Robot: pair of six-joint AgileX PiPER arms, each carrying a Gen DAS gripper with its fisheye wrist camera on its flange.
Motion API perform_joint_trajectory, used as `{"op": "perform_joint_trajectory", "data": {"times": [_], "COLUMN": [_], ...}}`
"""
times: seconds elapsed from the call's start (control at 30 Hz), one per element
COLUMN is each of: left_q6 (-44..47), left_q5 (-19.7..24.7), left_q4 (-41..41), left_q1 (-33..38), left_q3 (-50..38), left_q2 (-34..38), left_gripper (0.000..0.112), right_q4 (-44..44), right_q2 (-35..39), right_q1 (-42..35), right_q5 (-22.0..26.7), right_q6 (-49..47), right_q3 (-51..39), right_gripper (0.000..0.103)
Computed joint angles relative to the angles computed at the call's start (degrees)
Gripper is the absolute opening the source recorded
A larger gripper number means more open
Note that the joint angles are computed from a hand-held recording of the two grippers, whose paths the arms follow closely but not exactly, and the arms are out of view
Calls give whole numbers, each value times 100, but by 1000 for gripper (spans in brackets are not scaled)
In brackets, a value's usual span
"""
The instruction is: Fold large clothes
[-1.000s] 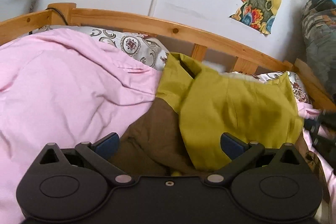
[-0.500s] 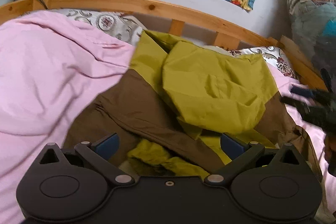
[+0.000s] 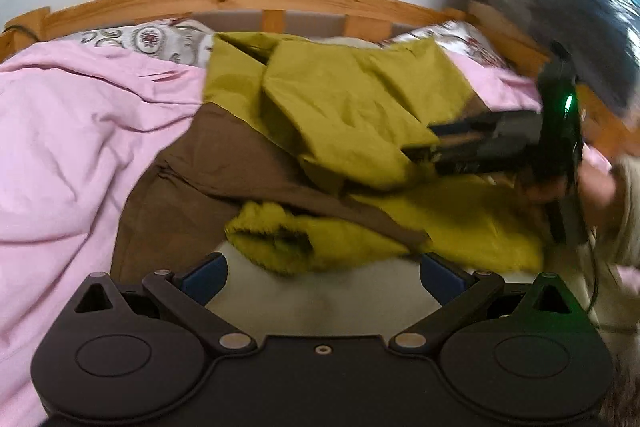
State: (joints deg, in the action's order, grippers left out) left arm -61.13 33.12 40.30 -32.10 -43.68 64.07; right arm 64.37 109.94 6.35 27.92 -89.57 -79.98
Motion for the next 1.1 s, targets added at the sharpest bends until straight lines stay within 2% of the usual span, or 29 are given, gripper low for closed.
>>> {"op": "perform_joint_trajectory", "data": {"times": [0.03,0.07,0.1,0.3,0.4,0.47,0.53,0.63,0.73,0.8,0.93,1.0,1.07,1.1], "left_q6": [-253,-470,-700,-1738,-1746,-1662,-1487,-1059,-609,-292,153,233,179,56], "left_q5": [111,187,267,338,206,81,-110,-428,-566,-618,-656,-628,-587,-552], "left_q4": [132,225,301,723,710,679,564,248,-149,-414,-742,-730,-566,-410], "left_q1": [-238,-449,-704,-2123,-2553,-2732,-2764,-2671,-2597,-2572,-2508,-2500,-2550,-2588], "left_q3": [118,230,332,730,738,741,732,713,678,644,589,528,485,457], "left_q2": [-110,-205,-287,-406,-256,-145,-53,16,48,95,183,265,332,383], "left_gripper": [102,102,102,102,102,102,102,102,102,102,102,102,102,102], "right_q4": [244,412,516,-394,-1098,-1575,-2072,-2459,-2505,-2514,-2152,-1674,-1468,-1324], "right_q2": [-226,-478,-779,-2365,-3190,-3665,-4156,-4687,-4680,-4579,-4562,-4680,-4632,-4577], "right_q1": [-119,-269,-485,-1760,-2363,-2678,-2808,-2847,-2933,-2793,-2684,-2880,-2982,-3017], "right_q5": [78,247,560,2518,3357,3732,3751,3338,3083,2716,2250,2393,2670,2757], "right_q6": [-252,-475,-716,-1397,-1980,-2447,-2814,-2829,-2029,-1480,-1563,-1929,-1779,-1758], "right_q3": [264,519,808,2008,2570,2900,3299,3872,4142,4305,4590,4612,4401,4279], "right_gripper": [71,84,91,103,103,103,103,103,102,102,99,89,89,82]}}
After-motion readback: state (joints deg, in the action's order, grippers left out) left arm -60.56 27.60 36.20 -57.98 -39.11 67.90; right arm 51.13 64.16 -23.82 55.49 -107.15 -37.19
